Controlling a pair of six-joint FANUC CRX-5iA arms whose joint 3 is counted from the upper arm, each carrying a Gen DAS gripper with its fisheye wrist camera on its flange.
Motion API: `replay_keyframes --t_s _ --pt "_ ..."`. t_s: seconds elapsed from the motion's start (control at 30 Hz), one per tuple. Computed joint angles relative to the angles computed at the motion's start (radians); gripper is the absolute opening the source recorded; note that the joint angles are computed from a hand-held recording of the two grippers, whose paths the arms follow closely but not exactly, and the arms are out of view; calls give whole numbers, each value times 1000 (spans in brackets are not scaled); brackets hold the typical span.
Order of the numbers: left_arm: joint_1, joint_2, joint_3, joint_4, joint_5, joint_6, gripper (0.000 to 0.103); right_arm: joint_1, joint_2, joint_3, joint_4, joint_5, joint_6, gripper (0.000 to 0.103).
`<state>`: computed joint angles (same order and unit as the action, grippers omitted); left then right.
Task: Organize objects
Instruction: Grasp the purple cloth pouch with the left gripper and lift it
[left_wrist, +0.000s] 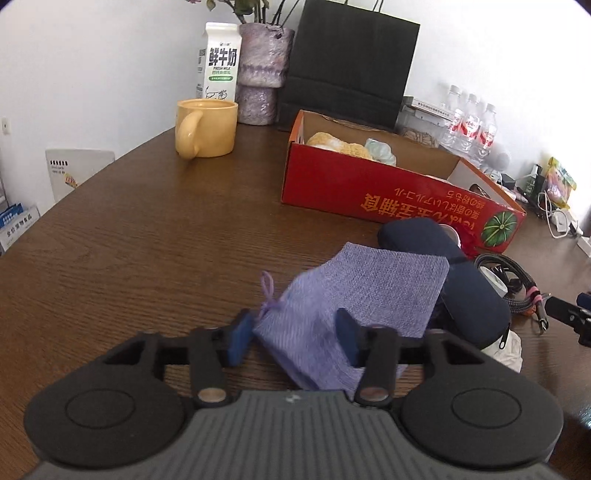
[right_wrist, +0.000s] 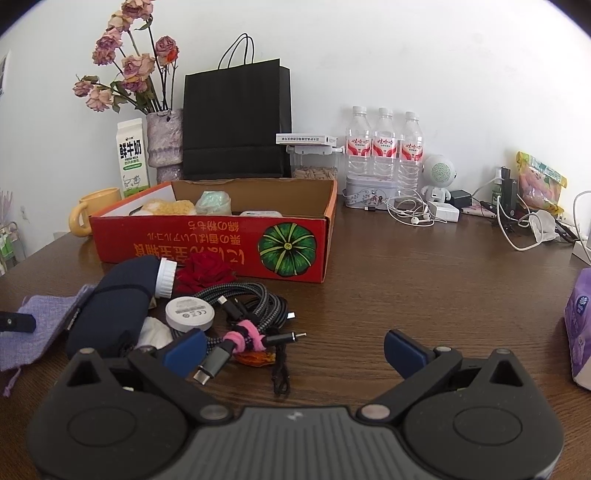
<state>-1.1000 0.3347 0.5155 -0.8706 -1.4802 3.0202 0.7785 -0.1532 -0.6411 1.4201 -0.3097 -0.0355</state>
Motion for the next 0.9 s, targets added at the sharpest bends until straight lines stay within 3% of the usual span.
replay_keyframes --t_s 0.07,0.17,0.4,0.47,0.83,0.9 --pt "-14 1 6 -28 -5 -27 103 6 3 4 -20 -6 15 103" --pt "-21 6 22 -44 -4 -103 103 13 6 9 -42 -13 34 103" --pt "68 -25 -33 149 184 -369 103 18 8 13 -66 -18 51 103" --pt "71 -10 -22 157 185 -414 103 22 9 16 -80 -22 63 103" --pt "78 14 -18 106 141 -316 103 35 14 26 -122 -30 102 103" --pt "72 16 -14 95 135 -309 98 34 14 24 -116 -26 97 103"
